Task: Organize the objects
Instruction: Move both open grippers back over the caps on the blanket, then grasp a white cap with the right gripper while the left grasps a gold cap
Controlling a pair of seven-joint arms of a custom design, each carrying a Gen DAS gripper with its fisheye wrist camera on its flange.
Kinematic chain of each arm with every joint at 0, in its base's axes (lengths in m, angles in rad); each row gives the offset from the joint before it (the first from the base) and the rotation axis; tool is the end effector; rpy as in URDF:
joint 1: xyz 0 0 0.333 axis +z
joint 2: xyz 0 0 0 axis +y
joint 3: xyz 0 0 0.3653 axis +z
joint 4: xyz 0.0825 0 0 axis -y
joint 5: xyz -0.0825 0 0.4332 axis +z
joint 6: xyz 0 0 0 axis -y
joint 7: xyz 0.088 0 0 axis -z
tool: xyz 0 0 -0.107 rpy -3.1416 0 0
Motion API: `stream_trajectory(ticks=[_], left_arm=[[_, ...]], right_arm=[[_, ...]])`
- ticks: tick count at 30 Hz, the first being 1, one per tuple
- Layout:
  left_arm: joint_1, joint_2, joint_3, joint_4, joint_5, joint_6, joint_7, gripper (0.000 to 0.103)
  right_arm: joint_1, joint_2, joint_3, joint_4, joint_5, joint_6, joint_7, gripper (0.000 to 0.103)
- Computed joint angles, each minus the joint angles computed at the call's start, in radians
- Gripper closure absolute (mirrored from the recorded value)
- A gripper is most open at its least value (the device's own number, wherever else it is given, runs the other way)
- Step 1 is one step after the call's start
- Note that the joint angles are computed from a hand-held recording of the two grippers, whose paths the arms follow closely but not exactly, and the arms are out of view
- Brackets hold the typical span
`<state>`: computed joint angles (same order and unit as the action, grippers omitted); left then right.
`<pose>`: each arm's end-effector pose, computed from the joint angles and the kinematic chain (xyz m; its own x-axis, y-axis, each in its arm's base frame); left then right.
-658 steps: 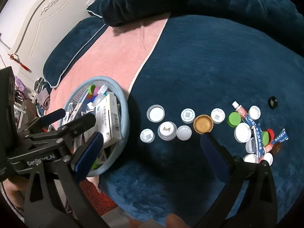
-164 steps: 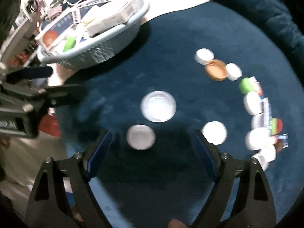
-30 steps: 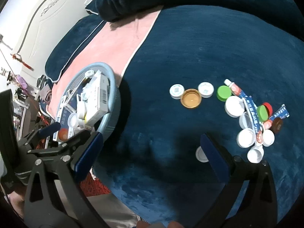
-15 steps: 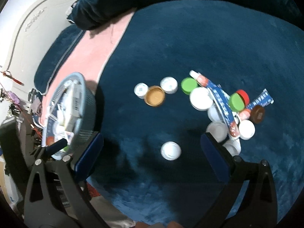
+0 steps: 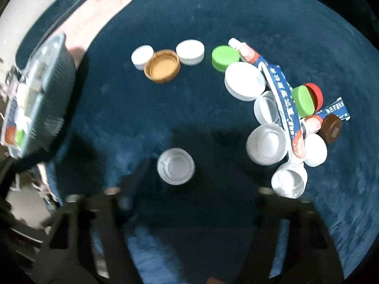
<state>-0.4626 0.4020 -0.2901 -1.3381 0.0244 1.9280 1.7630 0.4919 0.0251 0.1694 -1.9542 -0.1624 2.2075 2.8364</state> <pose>0.5867 -0.4882 0.5665 -0.7964 -0.6028 0.0479 -0.5977 0.7726 -0.2143 0.5026 0.3832 0.5160 -0.4777 -0.8627 -0.1663 -0.8394 0.5040 -0.2036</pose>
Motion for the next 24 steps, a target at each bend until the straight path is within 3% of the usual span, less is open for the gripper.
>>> stream_trajectory(ticks=[1, 2, 5, 11, 16, 18, 22, 24], left_arm=[[0.001, 0.003, -0.001, 0.004, -0.006, -0.003, -0.001, 0.001], [0.003, 0.006, -0.002, 0.008, -0.012, -0.005, -0.001, 0.001], [0.006, 0.01, -0.004, 0.007, -0.027, 0.009, -0.002, 0.001], [0.0, 0.075, -0.019, 0.069, -0.104, 0.035, -0.058, 0.001], [-0.036, 0.131, -0.019, 0.132, -0.097, 0.093, -0.095, 0.002], [-0.062, 0.165, -0.008, 0.173, -0.069, 0.114, -0.118, 0.007], [-0.086, 0.233, -0.003, 0.264, -0.051, 0.098, -0.13, 0.01], [-0.09, 0.244, -0.002, 0.276, -0.046, 0.1, -0.121, 0.016]], right_arm=[[0.001, 0.0, 0.0, 0.001, -0.005, -0.011, -0.004, 0.066], [0.0, -0.008, 0.0, -0.008, -0.009, -0.006, 0.001, 0.072], [-0.013, -0.07, -0.005, -0.079, -0.009, 0.081, 0.069, 0.071], [-0.054, -0.172, 0.009, -0.162, -0.036, 0.141, 0.189, 0.071], [-0.086, -0.223, 0.022, -0.199, -0.041, 0.154, 0.253, 0.071], [-0.097, -0.207, 0.029, -0.18, -0.052, 0.156, 0.275, 0.071], [-0.104, -0.218, 0.031, -0.184, -0.065, 0.157, 0.292, 0.071], [-0.108, -0.211, 0.029, -0.178, -0.065, 0.159, 0.291, 0.071]])
